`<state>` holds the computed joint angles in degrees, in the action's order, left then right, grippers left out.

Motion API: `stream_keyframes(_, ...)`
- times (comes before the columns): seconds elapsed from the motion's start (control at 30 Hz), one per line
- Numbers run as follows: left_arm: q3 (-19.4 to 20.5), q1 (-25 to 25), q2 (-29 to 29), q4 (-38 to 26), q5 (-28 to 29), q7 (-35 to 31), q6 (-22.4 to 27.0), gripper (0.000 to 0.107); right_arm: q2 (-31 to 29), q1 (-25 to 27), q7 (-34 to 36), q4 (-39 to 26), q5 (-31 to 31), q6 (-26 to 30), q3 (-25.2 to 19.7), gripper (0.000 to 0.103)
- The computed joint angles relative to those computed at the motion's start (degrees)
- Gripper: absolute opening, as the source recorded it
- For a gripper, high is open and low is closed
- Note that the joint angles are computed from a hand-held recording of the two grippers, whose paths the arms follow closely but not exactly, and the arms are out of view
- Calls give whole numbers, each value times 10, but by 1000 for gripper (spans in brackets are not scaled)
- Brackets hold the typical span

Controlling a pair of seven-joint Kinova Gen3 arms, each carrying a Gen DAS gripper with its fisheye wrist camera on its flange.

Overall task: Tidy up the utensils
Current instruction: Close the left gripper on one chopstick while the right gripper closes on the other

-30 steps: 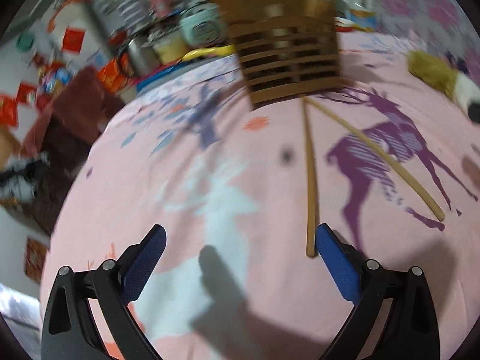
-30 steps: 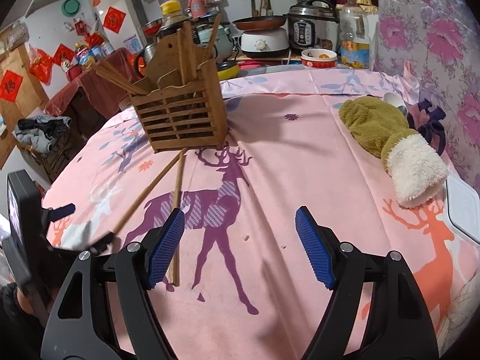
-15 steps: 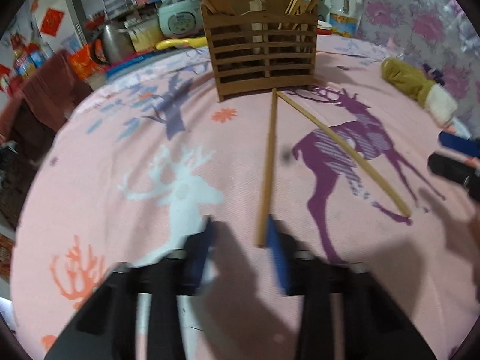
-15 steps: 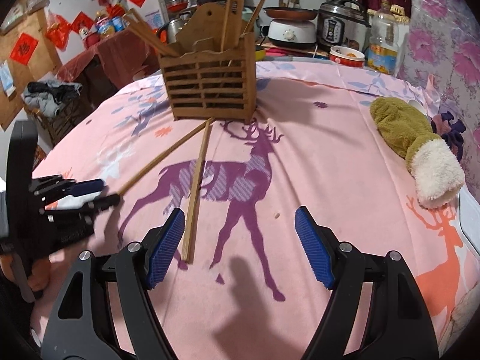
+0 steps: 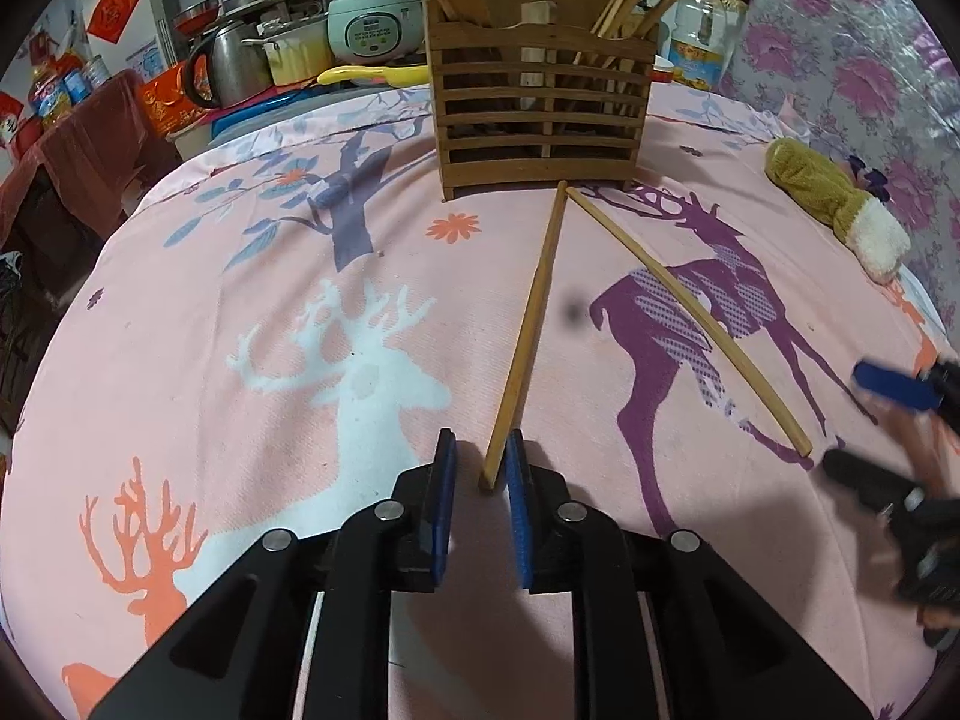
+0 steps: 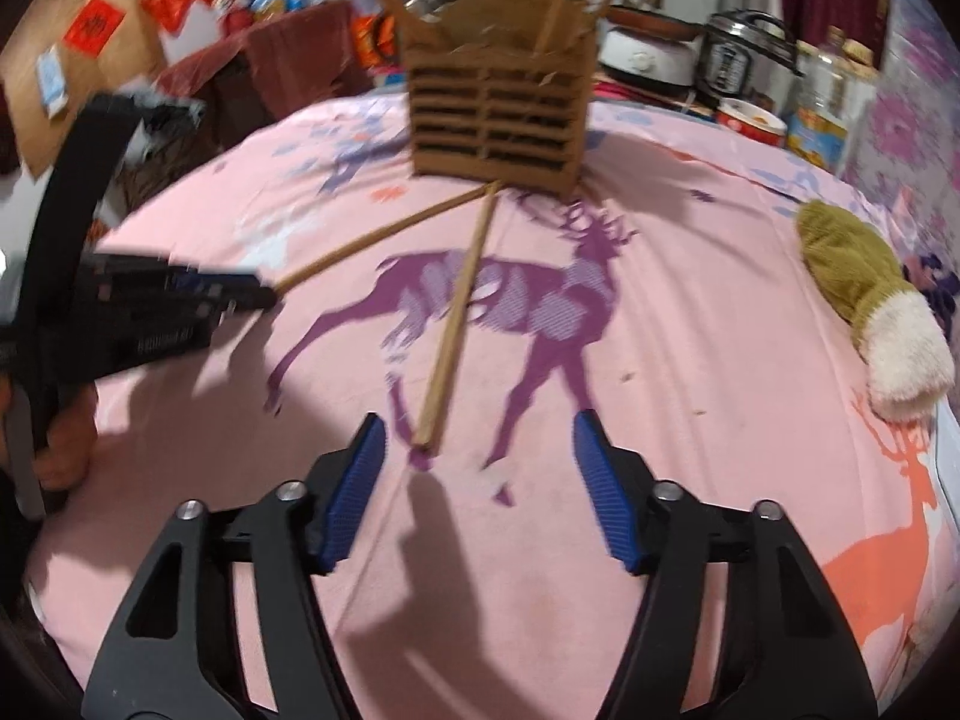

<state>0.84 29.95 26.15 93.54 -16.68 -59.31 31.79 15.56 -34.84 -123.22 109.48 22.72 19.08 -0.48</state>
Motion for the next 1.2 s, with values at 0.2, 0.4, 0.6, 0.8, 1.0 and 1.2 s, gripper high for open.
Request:
stream_keyframes(0.2,-9,14,1,-1,-17,12,3,10,18,10,31,-18,-18,23,-19,36)
stream_keyframes(0.4,-7,14,3,-2,-23,17,5,10,19,19,65,-18,-44,17,-27,8)
stream_keyframes(0.6,-5,14,2,-1,-25,14,2,9,21,19,78,-22,-58,21,-25,8)
stream_keyframes(0.8,-9,18,-6,9,-28,20,-11,8,16,-3,49,-18,-42,15,1,7)
stream_keyframes(1.0,-24,25,-37,37,-43,50,-51,7,-18,-23,-27,18,6,-41,41,7)
stream_keyframes(1.2,-21,13,-59,58,-41,65,-79,6,-40,-36,-81,42,45,-86,70,7)
